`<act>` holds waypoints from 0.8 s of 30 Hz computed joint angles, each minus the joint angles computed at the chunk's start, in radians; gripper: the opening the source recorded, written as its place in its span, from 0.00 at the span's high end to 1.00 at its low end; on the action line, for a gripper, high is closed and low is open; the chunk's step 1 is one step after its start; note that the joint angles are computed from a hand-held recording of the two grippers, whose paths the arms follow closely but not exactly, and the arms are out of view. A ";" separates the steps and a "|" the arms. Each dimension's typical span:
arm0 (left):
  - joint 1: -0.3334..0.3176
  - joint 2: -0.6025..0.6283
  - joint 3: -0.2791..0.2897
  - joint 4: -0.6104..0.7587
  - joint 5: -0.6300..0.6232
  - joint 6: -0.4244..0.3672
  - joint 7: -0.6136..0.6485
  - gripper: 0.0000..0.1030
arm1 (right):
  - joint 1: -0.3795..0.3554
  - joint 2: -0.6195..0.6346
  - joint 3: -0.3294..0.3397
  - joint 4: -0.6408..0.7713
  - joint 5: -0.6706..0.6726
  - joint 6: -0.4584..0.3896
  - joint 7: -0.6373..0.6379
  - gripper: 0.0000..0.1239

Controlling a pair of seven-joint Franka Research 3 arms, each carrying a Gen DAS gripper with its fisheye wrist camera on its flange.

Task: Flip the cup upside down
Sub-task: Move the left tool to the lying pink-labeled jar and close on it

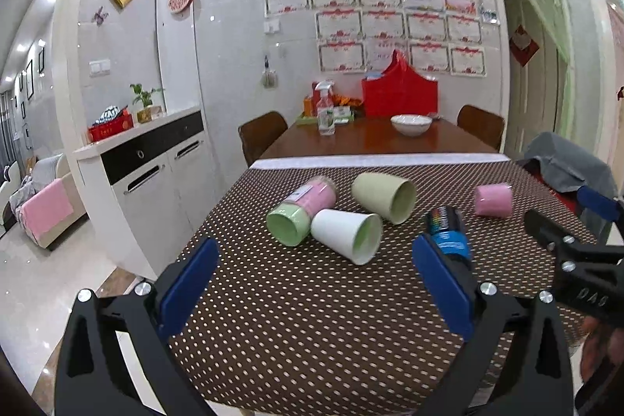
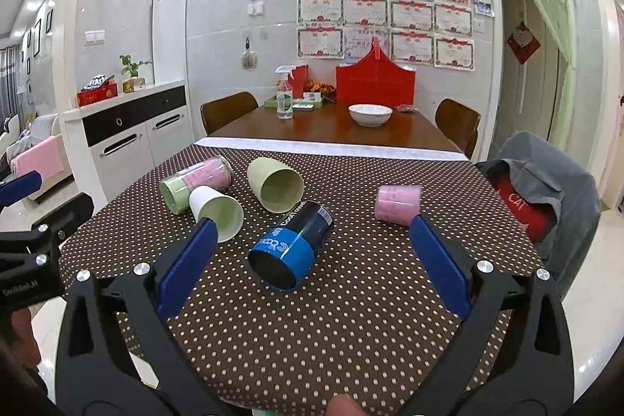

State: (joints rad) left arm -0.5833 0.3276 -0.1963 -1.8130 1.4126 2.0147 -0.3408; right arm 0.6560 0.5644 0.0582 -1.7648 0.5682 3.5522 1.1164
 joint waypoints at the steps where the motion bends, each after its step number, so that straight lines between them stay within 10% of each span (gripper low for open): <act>1: 0.010 0.003 0.004 0.003 -0.006 0.012 0.011 0.04 | 0.008 0.020 -0.014 0.037 0.007 -0.029 -0.006 0.22; 14: 0.167 0.101 0.080 0.126 -0.133 0.277 0.286 0.04 | 0.137 0.255 -0.255 0.423 -0.059 -0.335 0.167 0.22; 24: 0.257 0.278 0.147 0.350 -0.404 0.387 0.676 0.04 | 0.103 0.494 -0.336 0.817 -0.209 -0.585 0.389 0.22</act>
